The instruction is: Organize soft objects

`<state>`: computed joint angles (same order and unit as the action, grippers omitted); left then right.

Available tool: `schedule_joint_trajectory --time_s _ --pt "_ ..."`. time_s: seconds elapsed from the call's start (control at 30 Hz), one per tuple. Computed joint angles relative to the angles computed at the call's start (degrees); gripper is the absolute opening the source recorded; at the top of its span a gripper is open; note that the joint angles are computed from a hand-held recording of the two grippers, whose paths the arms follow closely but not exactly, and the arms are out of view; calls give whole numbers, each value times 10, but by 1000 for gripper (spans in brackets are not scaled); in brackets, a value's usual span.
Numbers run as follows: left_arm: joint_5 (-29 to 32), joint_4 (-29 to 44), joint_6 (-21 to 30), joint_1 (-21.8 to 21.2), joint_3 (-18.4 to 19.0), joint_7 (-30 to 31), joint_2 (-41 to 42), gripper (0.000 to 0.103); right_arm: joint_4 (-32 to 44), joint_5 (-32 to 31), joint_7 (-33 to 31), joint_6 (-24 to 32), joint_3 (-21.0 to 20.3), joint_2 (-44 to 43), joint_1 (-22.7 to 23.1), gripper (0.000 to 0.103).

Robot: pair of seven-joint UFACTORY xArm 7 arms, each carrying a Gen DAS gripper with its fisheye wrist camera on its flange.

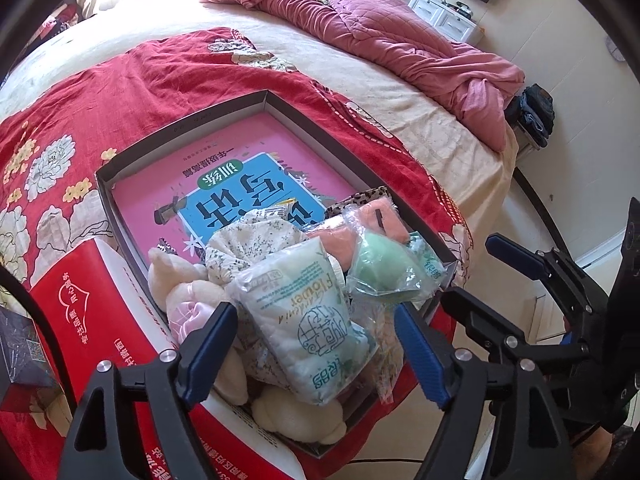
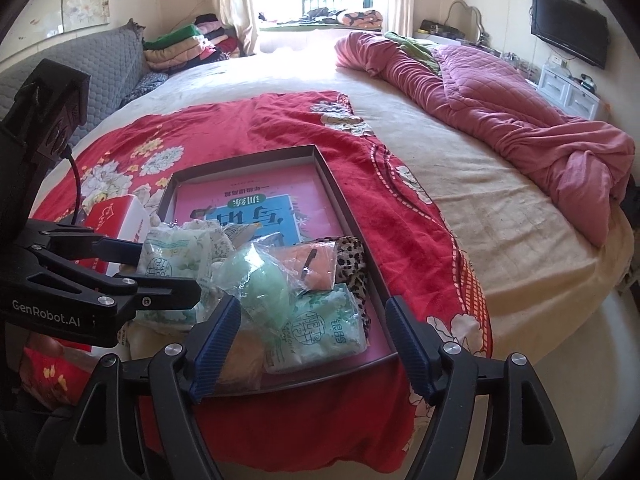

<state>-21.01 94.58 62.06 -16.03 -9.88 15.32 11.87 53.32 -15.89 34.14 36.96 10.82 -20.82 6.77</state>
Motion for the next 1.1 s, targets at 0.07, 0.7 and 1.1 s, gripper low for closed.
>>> schedule_joint_trajectory --time_s 0.07,0.7,1.1 --pt "-5 -7 -5 2 0 3 -7 85 1 -6 5 4 4 -1 -2 77" --pt "-24 -77 -60 16 18 8 -90 90 19 -67 106 42 33 -18 -14 78" --pt "15 -148 -82 24 36 10 -163 90 40 -127 204 75 78 -22 -4 78"
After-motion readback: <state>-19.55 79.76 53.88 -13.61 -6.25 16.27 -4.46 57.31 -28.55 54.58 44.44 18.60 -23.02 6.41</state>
